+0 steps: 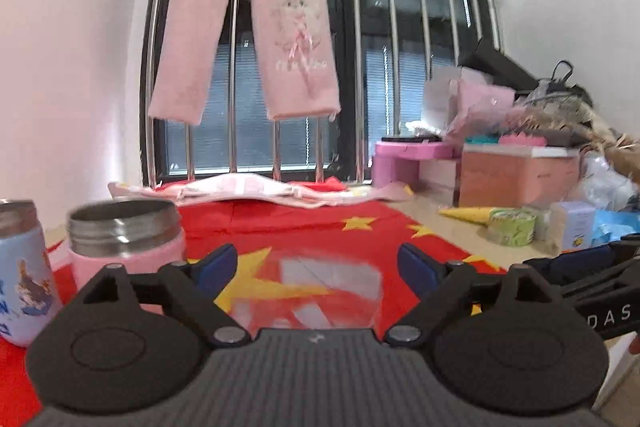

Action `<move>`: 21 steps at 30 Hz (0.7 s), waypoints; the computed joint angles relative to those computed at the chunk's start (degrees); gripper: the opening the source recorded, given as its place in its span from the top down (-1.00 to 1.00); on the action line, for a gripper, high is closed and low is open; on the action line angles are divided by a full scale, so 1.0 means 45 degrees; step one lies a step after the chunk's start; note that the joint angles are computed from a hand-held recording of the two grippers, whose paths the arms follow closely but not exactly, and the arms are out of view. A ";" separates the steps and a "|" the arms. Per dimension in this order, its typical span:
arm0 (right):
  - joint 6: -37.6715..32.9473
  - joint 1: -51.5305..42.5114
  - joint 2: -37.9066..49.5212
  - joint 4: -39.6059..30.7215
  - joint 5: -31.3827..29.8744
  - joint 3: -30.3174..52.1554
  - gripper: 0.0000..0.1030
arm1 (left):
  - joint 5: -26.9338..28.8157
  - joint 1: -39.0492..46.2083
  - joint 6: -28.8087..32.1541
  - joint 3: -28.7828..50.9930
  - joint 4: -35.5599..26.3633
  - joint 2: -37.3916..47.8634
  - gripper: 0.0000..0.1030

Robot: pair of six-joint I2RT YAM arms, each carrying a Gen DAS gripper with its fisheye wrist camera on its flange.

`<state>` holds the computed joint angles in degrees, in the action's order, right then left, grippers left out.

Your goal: Flip cup upright

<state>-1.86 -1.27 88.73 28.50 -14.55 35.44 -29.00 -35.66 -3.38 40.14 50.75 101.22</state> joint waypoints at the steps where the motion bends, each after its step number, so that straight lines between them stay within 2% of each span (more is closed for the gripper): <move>1: 0.0115 0.0122 -0.0452 0.0133 0.0158 -0.0374 -1.00 | 0.0123 0.0028 -0.0020 -0.0363 -0.0047 -0.0480 -0.81; 2: 0.0265 0.0258 -0.1010 0.0210 0.0297 -0.0784 -1.00 | 0.0330 0.0077 -0.0162 -0.0724 -0.0544 -0.1221 -0.88; 5: 0.0815 0.0836 -0.3310 0.0282 0.0725 -0.2231 -1.00 | 0.1162 0.0303 -0.0770 -0.1619 -0.3613 -0.4417 -1.00; 8: 0.1448 0.2149 -0.6563 -0.0776 0.1791 -0.3535 -1.00 | 0.1287 0.0449 -0.0531 -0.2857 -0.6119 -0.8380 -1.00; 11: 0.2037 0.4377 -0.9914 -0.2727 0.3821 -0.4243 -1.00 | 0.0878 0.0581 -0.0328 -0.3597 -0.9077 -1.2320 -1.00; 14: 0.2541 0.7395 -1.2305 -0.4708 0.6719 -0.4297 -1.00 | 0.0040 0.0526 -0.0407 -0.3868 -1.2299 -1.5996 -1.00; 17: 0.2568 1.0687 -1.3252 -0.5598 1.0248 -0.4132 -1.00 | -0.0931 -0.0067 -0.0719 -0.3834 -1.4900 -1.8544 -1.00; 19: 0.2539 1.1950 -1.3342 -0.5913 1.1541 -0.3913 -1.00 | -0.1692 -0.0831 -0.0929 -0.3856 -1.6098 -1.9792 -1.00; 21: 0.2457 1.2558 -1.3263 -0.6001 1.2138 -0.3748 -1.00 | -0.2282 -0.1403 -0.1088 -0.3898 -1.6517 -2.0177 -1.00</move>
